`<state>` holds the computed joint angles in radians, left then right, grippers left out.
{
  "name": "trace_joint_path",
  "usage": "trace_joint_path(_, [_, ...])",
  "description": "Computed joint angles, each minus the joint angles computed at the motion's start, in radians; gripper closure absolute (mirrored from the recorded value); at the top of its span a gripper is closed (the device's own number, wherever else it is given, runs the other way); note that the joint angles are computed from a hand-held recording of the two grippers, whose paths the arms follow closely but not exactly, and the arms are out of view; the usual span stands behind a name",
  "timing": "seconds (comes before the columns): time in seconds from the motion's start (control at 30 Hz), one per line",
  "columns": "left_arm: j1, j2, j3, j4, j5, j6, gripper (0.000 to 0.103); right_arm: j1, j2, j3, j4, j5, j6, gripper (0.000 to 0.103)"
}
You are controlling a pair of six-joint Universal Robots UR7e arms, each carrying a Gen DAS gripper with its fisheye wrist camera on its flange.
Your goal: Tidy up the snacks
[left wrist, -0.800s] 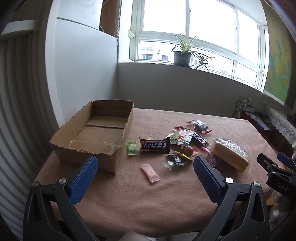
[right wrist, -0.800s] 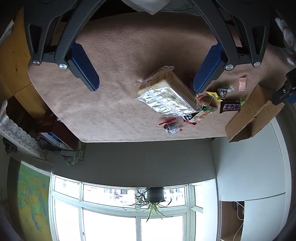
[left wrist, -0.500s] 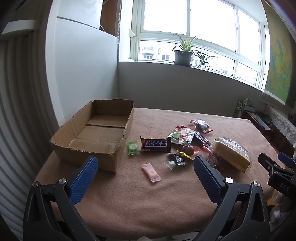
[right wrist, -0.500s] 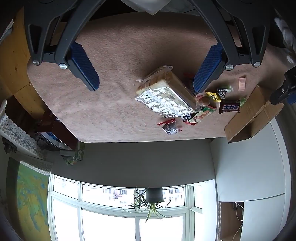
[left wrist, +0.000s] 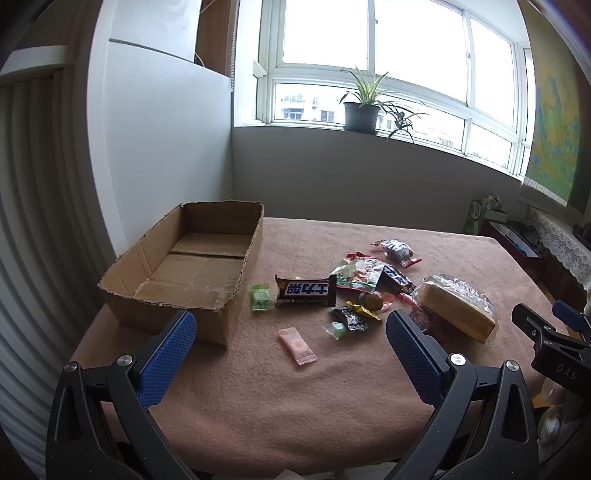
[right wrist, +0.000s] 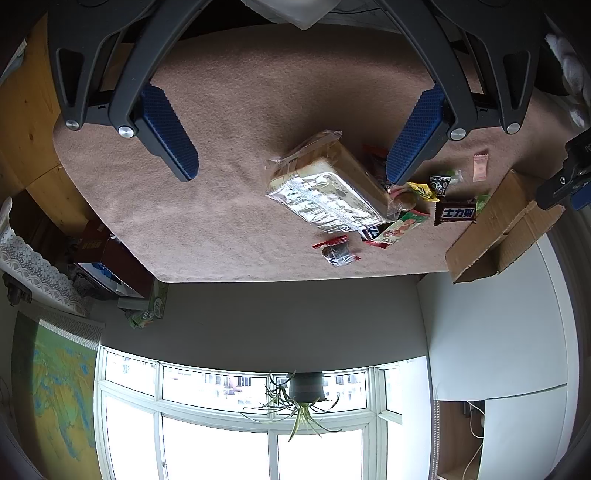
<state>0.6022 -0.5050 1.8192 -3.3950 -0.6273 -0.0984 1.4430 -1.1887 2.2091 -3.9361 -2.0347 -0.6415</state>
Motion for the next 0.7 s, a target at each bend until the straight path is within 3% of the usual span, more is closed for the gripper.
trace_joint_path(0.7, [-0.002,0.006,-0.001,0.007,0.001,-0.007,0.000,0.001,-0.016,0.009,0.036,0.007,0.024,0.000])
